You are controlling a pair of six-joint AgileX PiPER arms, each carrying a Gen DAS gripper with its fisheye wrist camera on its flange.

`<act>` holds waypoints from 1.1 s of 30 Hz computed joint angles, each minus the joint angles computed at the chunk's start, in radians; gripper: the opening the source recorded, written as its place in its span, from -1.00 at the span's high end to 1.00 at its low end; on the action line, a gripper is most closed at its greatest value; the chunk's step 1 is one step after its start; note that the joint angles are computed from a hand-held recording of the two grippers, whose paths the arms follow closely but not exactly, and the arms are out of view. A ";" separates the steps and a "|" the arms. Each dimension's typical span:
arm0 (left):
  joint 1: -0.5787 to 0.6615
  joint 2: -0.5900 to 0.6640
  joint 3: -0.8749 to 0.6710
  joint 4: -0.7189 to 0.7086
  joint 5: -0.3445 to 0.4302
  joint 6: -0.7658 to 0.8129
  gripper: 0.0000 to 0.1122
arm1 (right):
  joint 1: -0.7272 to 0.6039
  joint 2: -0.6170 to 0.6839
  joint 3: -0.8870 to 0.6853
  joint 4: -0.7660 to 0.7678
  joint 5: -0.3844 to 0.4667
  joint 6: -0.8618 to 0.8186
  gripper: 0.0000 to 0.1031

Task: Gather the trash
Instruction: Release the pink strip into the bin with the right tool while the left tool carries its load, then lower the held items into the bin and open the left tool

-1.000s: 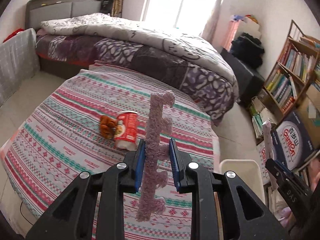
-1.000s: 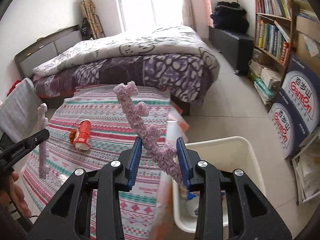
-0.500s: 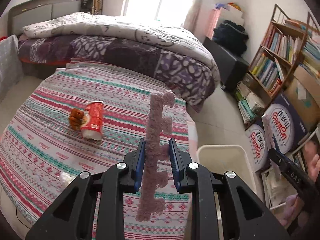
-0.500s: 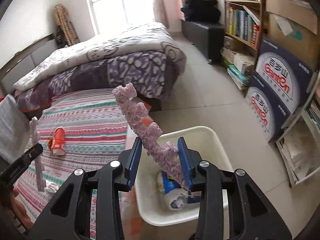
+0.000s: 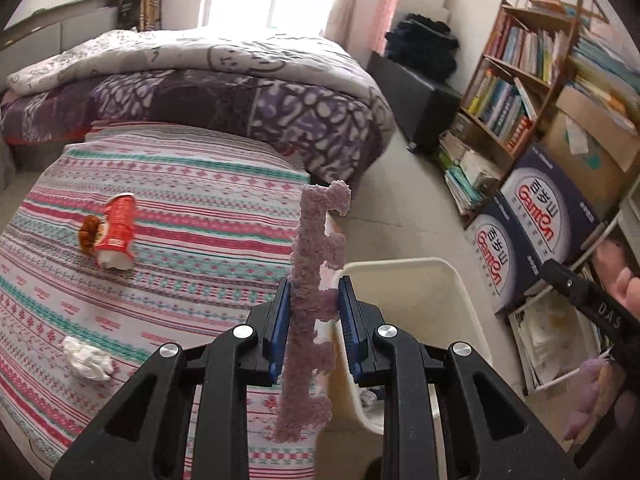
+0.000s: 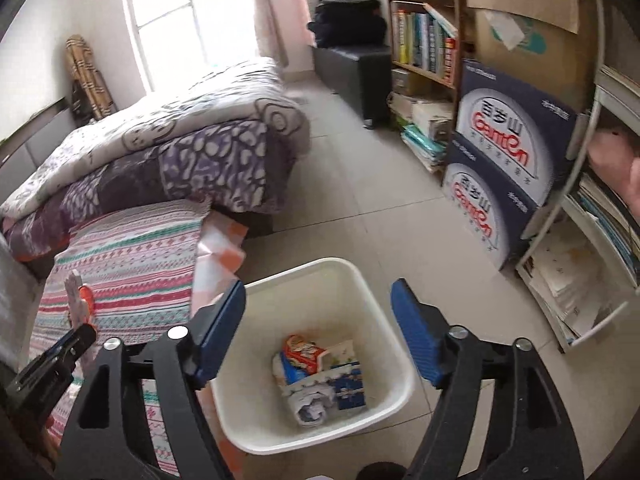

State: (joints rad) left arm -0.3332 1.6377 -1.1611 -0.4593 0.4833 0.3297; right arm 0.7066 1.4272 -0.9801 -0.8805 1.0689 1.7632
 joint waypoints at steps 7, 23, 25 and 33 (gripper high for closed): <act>-0.097 0.025 0.005 0.020 -0.022 -0.036 0.56 | -0.021 -0.057 0.055 0.005 0.051 0.036 -0.71; -0.184 0.042 0.011 -0.165 -0.013 0.145 0.10 | -0.013 -0.064 0.068 -0.008 0.139 0.084 -0.86; -0.181 0.035 0.016 -0.168 -0.012 0.153 0.01 | -0.013 -0.058 0.062 -0.006 0.138 0.085 -0.86; -0.143 0.017 0.024 0.014 0.002 0.014 -0.27 | 0.000 0.018 -0.014 0.010 0.112 0.060 -0.86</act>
